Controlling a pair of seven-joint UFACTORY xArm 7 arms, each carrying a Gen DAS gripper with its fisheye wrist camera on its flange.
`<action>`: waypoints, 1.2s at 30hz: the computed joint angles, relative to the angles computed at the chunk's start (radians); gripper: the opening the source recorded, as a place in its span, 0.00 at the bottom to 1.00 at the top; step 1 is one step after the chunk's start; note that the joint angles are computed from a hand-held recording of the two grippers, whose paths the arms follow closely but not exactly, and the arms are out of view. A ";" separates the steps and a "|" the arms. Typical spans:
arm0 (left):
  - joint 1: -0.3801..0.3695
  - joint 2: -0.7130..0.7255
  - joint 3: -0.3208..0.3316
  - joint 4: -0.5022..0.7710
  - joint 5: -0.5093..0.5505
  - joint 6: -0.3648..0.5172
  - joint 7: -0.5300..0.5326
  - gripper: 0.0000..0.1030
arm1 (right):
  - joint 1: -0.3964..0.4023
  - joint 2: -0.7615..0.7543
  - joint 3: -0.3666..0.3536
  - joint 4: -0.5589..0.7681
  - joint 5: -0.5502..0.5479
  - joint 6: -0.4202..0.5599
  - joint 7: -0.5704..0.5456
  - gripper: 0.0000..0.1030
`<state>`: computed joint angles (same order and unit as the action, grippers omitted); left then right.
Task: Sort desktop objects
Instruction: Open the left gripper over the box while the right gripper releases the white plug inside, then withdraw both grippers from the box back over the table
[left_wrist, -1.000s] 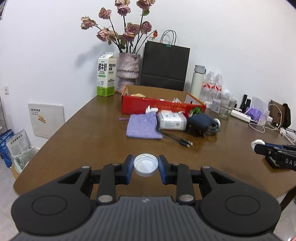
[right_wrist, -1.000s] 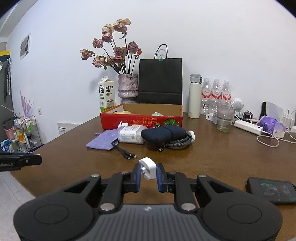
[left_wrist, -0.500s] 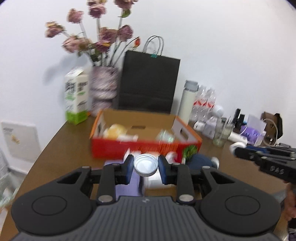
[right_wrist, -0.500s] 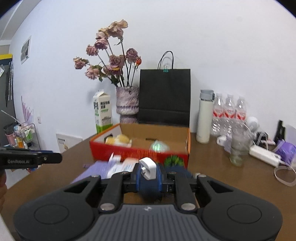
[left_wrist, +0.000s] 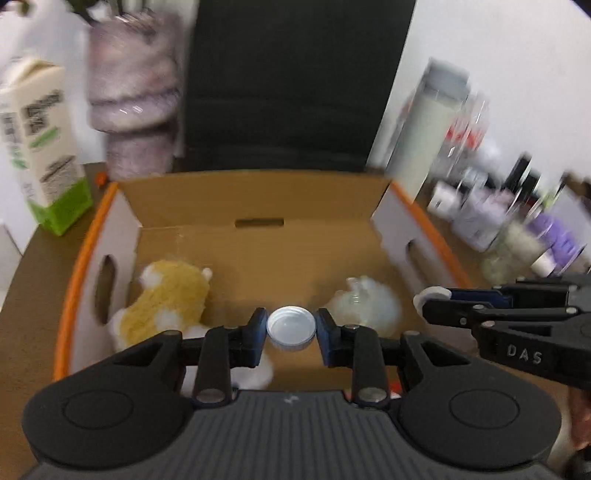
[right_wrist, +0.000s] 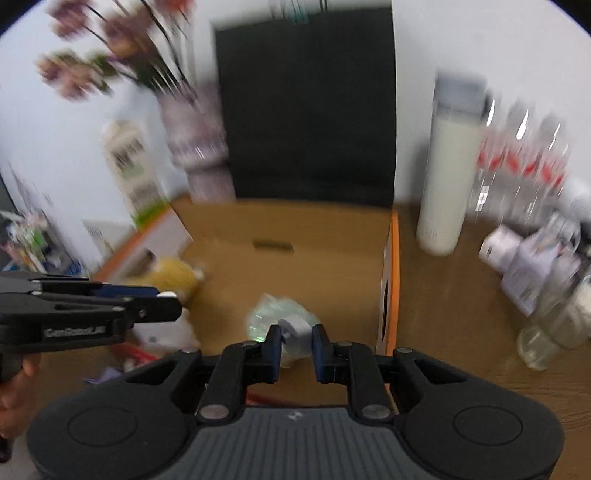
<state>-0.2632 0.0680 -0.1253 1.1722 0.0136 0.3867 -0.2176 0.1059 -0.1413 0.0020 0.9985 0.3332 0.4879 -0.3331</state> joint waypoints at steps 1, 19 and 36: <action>-0.006 0.033 0.003 0.031 0.035 0.025 -0.026 0.28 | -0.010 0.040 0.010 0.036 -0.055 0.030 0.036 0.16; 0.024 -0.060 0.003 -0.035 -0.081 0.049 0.117 0.80 | -0.022 -0.022 0.004 -0.028 -0.132 -0.024 0.054 0.46; 0.047 -0.555 -0.047 -0.512 -0.046 -0.056 -0.054 0.90 | 0.058 -0.489 -0.054 -0.432 -0.043 -0.068 0.061 0.57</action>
<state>-0.2158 -0.4869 -0.1725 0.6604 -0.0329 0.3305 -0.2719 0.1641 -0.6302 -0.0522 0.5666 0.2898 0.4199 -0.2722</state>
